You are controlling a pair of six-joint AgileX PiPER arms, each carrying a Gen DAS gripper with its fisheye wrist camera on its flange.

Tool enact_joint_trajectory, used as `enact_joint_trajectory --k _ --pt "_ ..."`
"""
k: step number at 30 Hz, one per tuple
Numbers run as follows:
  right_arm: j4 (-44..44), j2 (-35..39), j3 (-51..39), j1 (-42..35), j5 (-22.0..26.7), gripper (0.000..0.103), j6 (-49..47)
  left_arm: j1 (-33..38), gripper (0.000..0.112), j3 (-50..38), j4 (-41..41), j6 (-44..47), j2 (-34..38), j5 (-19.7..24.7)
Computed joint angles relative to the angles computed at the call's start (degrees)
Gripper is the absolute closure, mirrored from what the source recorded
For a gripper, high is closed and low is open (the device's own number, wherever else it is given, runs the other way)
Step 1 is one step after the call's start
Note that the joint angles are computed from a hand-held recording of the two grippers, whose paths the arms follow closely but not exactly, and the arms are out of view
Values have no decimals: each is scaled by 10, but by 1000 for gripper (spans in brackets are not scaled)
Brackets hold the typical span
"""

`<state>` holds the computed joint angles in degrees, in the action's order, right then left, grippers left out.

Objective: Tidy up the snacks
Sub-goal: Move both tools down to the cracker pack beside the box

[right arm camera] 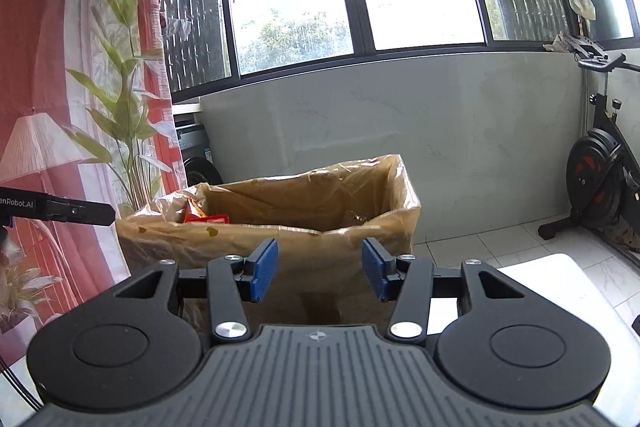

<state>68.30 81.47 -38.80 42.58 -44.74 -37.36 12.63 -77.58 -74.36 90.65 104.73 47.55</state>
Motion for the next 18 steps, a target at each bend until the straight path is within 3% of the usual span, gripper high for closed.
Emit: enact_joint_trajectory --k 2,5,12,18 --pt "20 9 15 26 -19 53 11 12 48 5 14 -1 11 1" --pt "54 28 20 39 -2 53 7 19 49 0 36 -22 38 -6" --pt "38 91 1 15 104 53 22 17 49 -12 66 -36 104 -27" --pt "-44 163 -57 -39 223 53 27 -7 49 -29 106 -63 157 -46"
